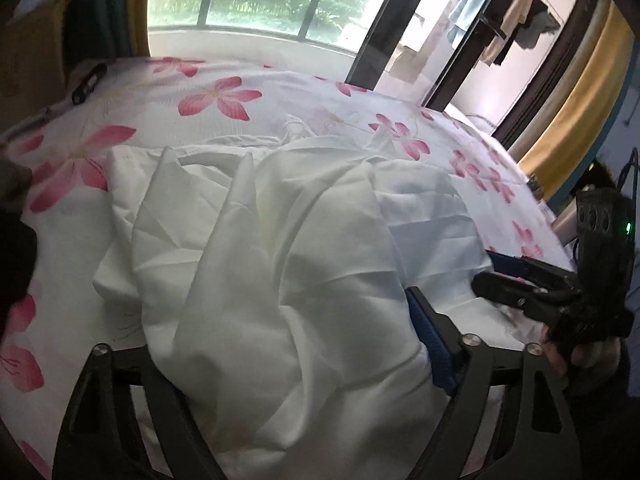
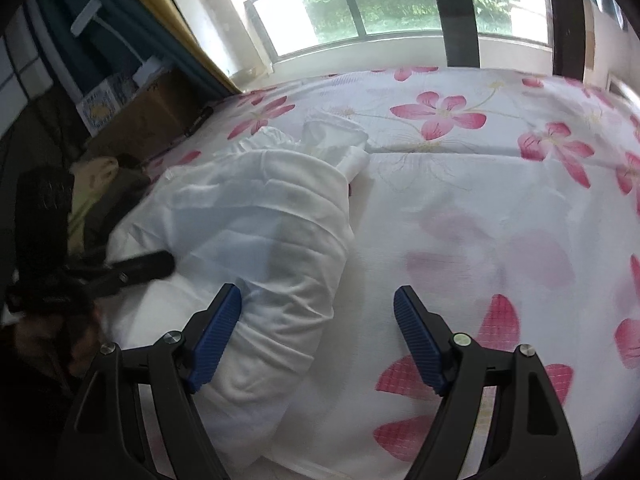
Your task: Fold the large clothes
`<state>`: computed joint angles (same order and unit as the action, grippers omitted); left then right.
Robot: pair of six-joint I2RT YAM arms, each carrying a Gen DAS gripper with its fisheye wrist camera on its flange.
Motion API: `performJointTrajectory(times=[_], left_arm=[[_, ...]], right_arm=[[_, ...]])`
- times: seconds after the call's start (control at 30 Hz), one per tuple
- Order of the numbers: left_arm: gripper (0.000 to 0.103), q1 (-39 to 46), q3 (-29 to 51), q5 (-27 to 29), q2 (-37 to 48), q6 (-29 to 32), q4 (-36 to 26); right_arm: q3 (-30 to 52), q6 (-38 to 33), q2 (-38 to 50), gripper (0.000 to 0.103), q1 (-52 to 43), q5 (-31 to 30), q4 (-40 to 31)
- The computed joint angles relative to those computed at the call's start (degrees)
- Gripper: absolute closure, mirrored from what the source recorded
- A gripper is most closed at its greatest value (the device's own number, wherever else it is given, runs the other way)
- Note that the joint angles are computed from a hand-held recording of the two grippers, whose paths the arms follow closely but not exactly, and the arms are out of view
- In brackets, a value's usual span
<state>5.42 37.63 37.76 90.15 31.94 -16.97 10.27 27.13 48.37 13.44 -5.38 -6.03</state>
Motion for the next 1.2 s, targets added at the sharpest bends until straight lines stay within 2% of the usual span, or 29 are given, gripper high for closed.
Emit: performJointTrajectory(times=[0.17, 0.23, 0.27, 0.33, 0.43, 0.6, 0.87, 1.2], left_arm=[[0.048, 0.3, -0.8, 1.6, 0.2, 1.1, 1.5], [0.058, 0.3, -1.4, 2.1, -0.3, 0.9, 2.2], [0.06, 0.4, -2.0, 2.3, -0.8, 0.8, 2.9], [0.066, 0.9, -2.7, 3.3, -1.5, 1.1, 3.2], [0.069, 1.9, -3.0, 4.9, -2.6, 1.2, 2.3], [0.073, 3.0, -3.5, 6.6, -6.3, 1.3, 0.7], [0.078, 8.8, -1.2, 11.2, -10.7, 4.5, -5.2], [0.078, 16.3, 4.0, 15.0, -11.2, 8.1, -8.9]], right_arm=[[-0.4, 2.9, 6.2, 0.026, 4.3, 3.4, 8.9], [0.3, 3.2, 9.4, 0.047, 5.3, 1.9, 11.7], [0.6, 3.9, 9.5, 0.047, 6.0, 2.7, 11.6], [1.0, 3.6, 10.0, 0.056, 6.8, 2.9, 11.8], [0.6, 3.3, 8.4, 0.068, 6.3, 1.4, 11.7], [3.4, 1.5, 4.2, 0.08, 11.5, 7.1, 5.9], [9.3, -1.2, 2.3, 0.082, 19.2, 14.9, 1.1], [17.7, -5.6, 10.5, 0.082, 23.5, 18.2, 4.4]])
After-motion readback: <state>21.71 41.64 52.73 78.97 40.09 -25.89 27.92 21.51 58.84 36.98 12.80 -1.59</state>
